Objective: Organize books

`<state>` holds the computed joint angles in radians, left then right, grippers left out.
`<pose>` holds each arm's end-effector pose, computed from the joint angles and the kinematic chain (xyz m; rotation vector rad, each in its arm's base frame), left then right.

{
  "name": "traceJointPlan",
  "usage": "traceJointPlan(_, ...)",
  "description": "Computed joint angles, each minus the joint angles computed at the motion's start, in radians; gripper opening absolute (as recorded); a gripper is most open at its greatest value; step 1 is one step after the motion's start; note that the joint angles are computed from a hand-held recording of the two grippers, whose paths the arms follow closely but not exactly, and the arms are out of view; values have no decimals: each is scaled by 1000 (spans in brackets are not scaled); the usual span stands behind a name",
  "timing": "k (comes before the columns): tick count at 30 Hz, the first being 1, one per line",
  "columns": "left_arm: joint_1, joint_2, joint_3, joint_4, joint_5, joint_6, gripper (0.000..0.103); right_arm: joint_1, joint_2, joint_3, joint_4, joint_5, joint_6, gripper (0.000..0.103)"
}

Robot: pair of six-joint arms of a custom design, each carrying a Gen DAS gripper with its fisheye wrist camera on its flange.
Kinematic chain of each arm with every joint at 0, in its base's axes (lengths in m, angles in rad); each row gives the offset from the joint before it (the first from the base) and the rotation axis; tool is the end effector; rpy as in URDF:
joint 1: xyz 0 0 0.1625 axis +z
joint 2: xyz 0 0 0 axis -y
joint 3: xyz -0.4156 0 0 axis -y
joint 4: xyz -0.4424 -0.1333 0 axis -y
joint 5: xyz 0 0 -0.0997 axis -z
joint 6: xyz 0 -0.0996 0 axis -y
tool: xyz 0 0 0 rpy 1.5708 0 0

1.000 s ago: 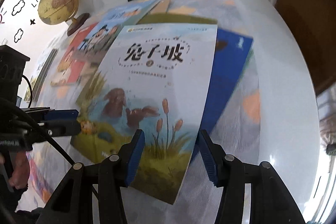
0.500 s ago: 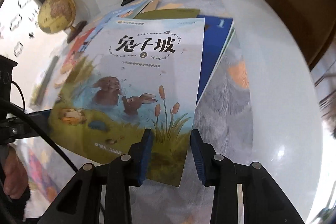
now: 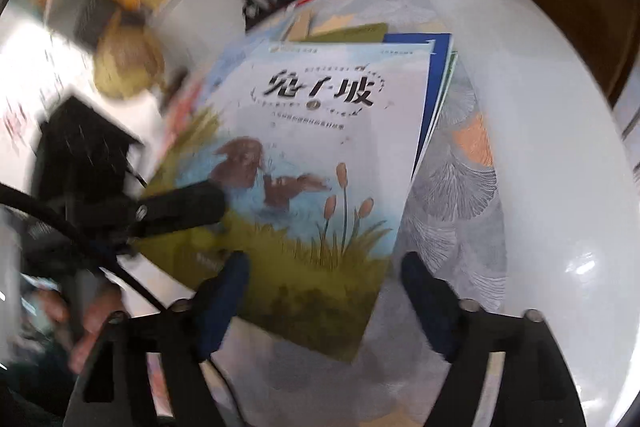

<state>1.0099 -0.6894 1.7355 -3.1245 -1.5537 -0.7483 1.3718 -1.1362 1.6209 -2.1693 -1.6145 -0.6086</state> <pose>-0.2463 -0.6458 0.0054 0.2669 -2.7738 0.5879 -0.0074 -0.6889 0.2458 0.6173 -2.9908 0.1337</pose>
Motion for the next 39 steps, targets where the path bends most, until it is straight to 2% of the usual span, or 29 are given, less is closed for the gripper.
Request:
traceJointPlan(3,29,12,-1,-72,-94,-37,35,-60,36,-79,130,196,132,78)
traceJointPlan(4,31,11,-2,-70,-98,-38,35,-79,49,-95,157,262,167,75)
traceJointPlan(6,21,-14,8,0,-47,-32,35,-91,58,-101,170,314,178,39)
traceJointPlan(8,-15,-28,-27,183,77,-24,35,-75,60,-94,134,265,166,31)
traceJointPlan(9,-38,-34,-40,287,175,-21,35,-58,56,-80,99,216,135,27)
traceJointPlan(11,-75,-32,-71,455,315,-12,35,-20,49,-51,23,112,68,25)
traceJointPlan(12,-89,-30,-79,500,353,-7,35,-8,47,-44,5,85,40,20)
traceJointPlan(15,-111,-19,-90,527,401,-2,35,30,38,-10,-67,-4,-53,20)
traceJointPlan(18,-145,-18,-86,544,464,24,35,55,19,37,-157,-59,-168,20)
traceJointPlan(22,-183,-33,-80,579,521,39,36,84,-17,101,-238,-89,-293,20)
traceJointPlan(24,-201,-51,-65,583,537,19,36,87,-37,120,-243,-84,-335,20)
traceJointPlan(29,-229,-113,16,534,577,-16,36,111,-57,140,-208,-54,-387,19)
traceJointPlan(32,-242,-162,72,506,601,-19,36,139,-75,175,-229,-48,-406,19)
traceJointPlan(39,-277,-394,283,487,702,-81,36,237,-81,242,-290,-14,-385,19)
